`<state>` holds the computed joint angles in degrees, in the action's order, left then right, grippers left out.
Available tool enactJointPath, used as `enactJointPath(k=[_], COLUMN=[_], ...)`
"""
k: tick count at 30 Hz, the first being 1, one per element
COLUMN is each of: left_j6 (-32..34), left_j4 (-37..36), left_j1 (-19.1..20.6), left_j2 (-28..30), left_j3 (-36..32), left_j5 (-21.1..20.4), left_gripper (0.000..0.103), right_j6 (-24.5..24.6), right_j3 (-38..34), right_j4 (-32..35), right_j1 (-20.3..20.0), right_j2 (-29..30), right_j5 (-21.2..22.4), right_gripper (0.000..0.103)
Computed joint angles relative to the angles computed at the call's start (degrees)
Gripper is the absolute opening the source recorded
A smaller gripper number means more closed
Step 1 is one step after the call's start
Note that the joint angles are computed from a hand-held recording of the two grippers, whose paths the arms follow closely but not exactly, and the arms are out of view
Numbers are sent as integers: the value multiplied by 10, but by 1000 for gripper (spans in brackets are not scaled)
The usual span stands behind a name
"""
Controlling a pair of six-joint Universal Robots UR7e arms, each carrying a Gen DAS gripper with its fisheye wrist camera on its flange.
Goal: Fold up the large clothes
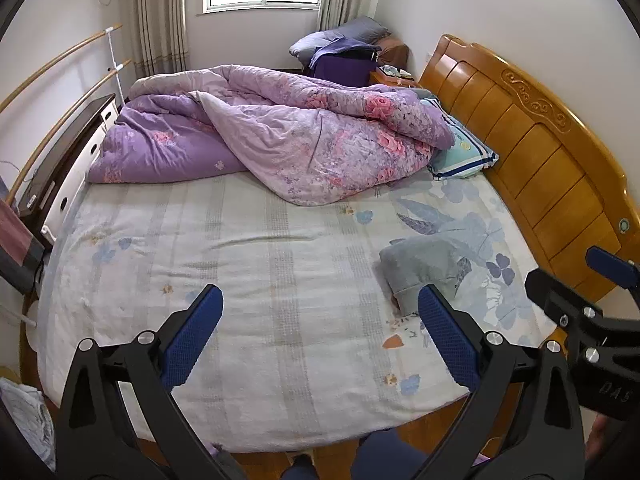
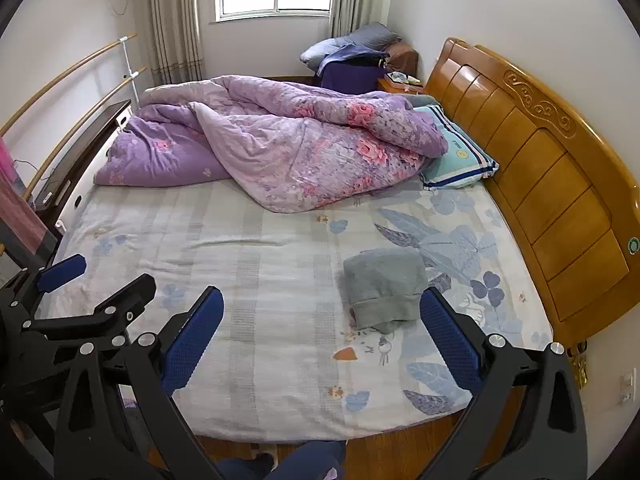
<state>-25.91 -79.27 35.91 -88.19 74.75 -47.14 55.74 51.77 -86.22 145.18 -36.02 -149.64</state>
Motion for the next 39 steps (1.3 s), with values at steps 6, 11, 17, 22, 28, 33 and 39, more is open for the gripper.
enactJointPath(k=[6, 11, 17, 22, 28, 33, 39], left_j6=[-4, -2, -3, -7, -4, -2, 27], left_j4=[2, 3, 0, 3, -1, -5, -33], left_j1=[0, 0, 1, 0, 1, 1, 5], left_j2=[0, 0, -1, 0, 1, 0, 0], left_j3=[-8, -6, -4, -4, -3, -1, 9], left_j5=[6, 13, 12, 13, 13, 13, 26], left_gripper=[98, 98, 98, 98, 98, 98, 98], right_j6=[-5, -8, -5, -2, -4, -1, -1], right_j3=[-9, -10, -16, -18, -17, -16, -17], right_j4=[-5, -11, -4, -2, -4, -2, -2], right_j1=[3, 2, 1, 0, 0, 0, -1], right_j2=[8, 10, 13, 14, 14, 12, 13], right_j5=[-1, 4, 4, 5, 6, 5, 6], right_gripper=[95, 95, 95, 95, 95, 95, 95])
